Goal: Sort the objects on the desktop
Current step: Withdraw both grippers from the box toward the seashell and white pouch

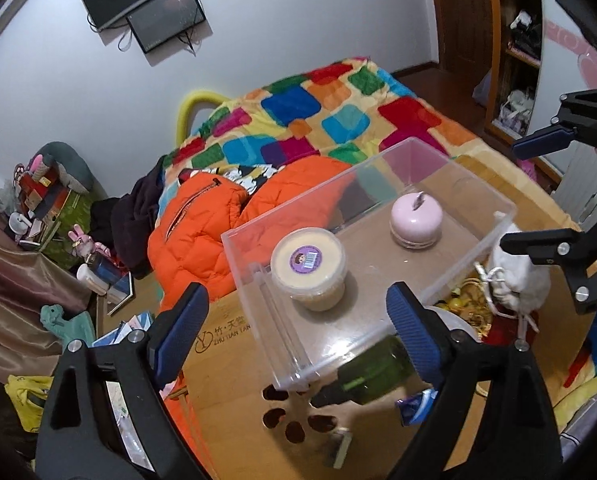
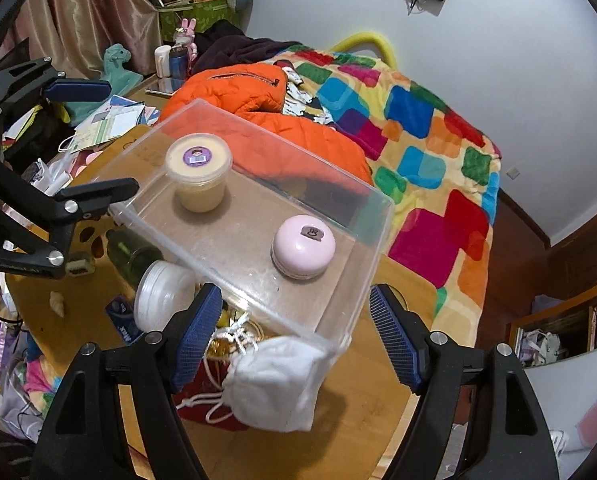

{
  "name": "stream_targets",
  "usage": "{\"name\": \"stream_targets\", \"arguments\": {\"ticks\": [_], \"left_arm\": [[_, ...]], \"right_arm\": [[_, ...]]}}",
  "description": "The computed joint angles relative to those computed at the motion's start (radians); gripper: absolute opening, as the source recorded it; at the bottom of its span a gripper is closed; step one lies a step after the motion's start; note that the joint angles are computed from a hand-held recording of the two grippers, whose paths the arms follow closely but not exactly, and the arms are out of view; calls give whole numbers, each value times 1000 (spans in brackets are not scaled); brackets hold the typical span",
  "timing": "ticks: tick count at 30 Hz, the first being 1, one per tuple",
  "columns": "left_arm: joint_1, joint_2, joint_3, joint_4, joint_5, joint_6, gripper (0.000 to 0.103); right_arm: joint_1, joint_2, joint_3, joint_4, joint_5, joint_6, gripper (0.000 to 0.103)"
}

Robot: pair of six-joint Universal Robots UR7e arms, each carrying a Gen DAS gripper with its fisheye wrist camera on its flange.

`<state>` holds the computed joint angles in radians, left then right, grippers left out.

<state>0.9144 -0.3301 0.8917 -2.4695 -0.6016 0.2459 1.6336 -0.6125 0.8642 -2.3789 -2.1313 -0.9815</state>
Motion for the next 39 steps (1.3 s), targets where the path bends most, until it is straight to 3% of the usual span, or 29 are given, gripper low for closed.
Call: {"name": "stream_targets", "arguments": {"ticks": [9,19,35,39], "left_arm": [[-37,-91,207,-173,-2,2,93],[-57,-129,411,-491,34,77,98],[-53,-178,618,-684,99,0,98],[-50,-179,657,-719,109,-29,98]], "right_arm": [[-7,-120,235,-212,48,-73,77],[-39,-204,411,-378,113,-73,78],[-94,-254,624,-719,223,-107,82],[-111,-261,657,-748,231,-94,82]]}}
